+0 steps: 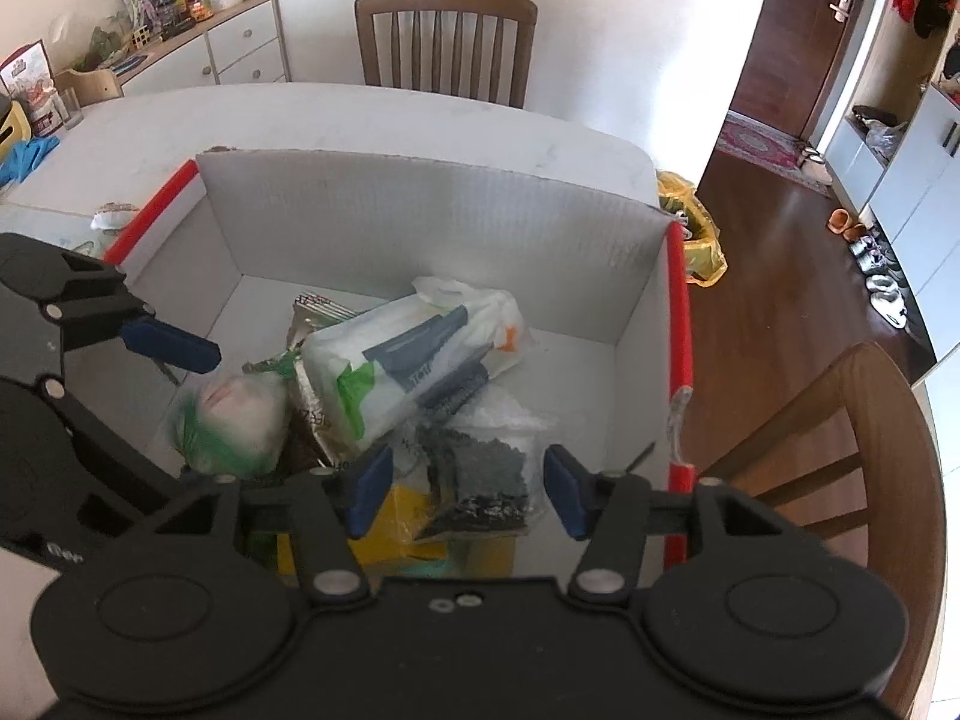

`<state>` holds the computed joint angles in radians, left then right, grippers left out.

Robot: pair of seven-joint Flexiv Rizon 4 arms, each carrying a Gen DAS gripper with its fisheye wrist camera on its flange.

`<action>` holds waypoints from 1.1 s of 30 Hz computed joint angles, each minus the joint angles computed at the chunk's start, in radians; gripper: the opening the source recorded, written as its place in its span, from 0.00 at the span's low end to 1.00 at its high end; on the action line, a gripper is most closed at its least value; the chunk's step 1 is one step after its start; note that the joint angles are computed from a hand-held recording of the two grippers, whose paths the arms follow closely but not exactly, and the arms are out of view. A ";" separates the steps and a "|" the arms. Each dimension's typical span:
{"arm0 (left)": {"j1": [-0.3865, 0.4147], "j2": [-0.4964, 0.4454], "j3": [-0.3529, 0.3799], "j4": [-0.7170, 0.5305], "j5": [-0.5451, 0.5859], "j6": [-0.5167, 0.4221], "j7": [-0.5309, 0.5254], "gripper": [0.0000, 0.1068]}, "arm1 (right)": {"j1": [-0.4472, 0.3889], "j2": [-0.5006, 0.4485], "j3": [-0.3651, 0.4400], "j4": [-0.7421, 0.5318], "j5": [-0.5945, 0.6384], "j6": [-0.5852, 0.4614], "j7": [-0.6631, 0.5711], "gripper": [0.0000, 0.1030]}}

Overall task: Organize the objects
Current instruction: 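Open both grippers to drop the mesh bag and plush into the box, then withdraw both tools from the box toward the cartoon plush and tape dispenser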

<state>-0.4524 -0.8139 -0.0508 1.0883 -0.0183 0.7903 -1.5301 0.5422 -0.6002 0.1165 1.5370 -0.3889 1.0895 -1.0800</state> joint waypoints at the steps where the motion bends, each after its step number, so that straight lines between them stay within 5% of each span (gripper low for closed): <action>1: 0.000 0.009 0.000 0.013 0.001 0.010 -0.002 0.76 | -0.002 0.005 0.001 0.005 0.003 0.002 0.003 0.53; 17: 0.041 0.193 -0.031 0.292 -0.043 0.311 -0.026 0.76 | 0.000 0.149 -0.003 0.154 -0.004 0.165 0.144 0.57; 33: 0.167 0.378 -0.106 0.587 -0.169 0.576 0.105 0.81 | 0.140 0.218 -0.152 0.234 -0.307 0.331 0.576 0.71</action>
